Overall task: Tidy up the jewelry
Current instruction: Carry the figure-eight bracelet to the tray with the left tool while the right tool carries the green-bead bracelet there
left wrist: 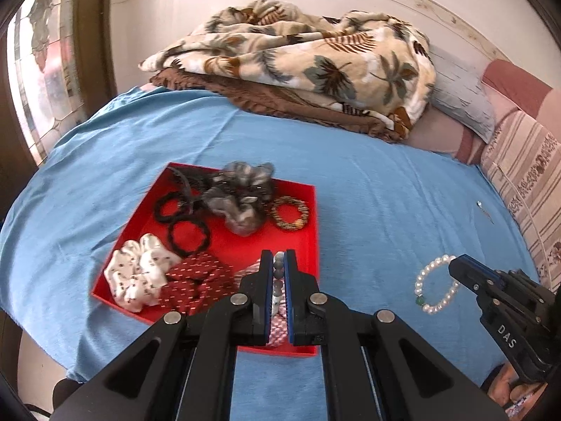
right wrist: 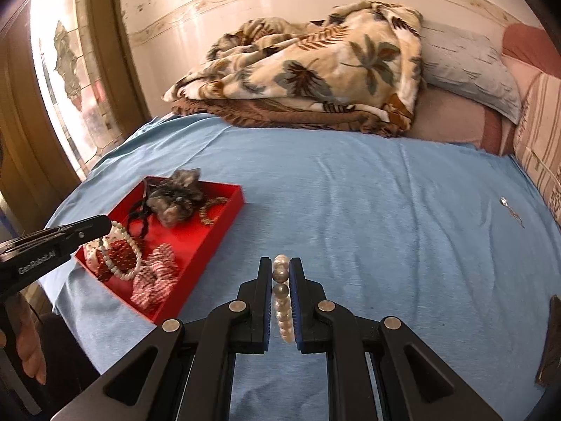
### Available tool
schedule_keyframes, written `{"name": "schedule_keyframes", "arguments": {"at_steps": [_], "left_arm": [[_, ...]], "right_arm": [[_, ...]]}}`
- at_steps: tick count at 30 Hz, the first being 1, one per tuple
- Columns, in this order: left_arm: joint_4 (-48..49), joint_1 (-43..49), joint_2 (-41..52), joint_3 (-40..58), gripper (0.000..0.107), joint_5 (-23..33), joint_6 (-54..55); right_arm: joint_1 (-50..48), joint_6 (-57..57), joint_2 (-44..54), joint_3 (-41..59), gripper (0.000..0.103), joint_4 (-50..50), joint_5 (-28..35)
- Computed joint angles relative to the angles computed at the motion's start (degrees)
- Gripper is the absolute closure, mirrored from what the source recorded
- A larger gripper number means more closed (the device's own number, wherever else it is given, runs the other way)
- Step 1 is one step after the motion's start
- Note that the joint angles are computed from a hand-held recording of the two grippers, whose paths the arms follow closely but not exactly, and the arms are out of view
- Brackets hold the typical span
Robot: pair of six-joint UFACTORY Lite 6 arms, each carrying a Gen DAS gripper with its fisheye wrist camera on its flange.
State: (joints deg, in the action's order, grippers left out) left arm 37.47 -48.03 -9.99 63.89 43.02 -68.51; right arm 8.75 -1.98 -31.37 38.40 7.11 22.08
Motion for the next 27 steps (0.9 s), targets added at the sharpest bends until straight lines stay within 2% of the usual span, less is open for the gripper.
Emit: {"name": "schedule_keyframes", "arguments": {"at_steps": [3,8,18,23,27], "left_arm": [[-0.62,1.62,-2.37,-2.21,0.101,-0.75,0.67],[-2.34,4.48,-6.2,-6.1,0.101,-1.92,2.37],[-6.74,10.25,-11.55,-11.41,0.101,-4.69,7.11],[-17.69,17.9,-12.15,-11.52,0.101,-9.56,19.92],[-34.13,25.87,-9.21,-9.29,0.101,-14.09,38.96]], "right_arm": [[5.59,11.18,0.92,1.38,0.092,-9.82,0.36],[12.72,23.75,3.87,4.02,0.092,-20.63,1.21],[22.47,36.85,10.83,9.76,0.092,-31.57,2.94],[24.3,37.51,15.07,13.64,0.092,-31.72,3.09],[25.32,38.45,18.1,16.74,0.092,-32.9,3.58]]}}
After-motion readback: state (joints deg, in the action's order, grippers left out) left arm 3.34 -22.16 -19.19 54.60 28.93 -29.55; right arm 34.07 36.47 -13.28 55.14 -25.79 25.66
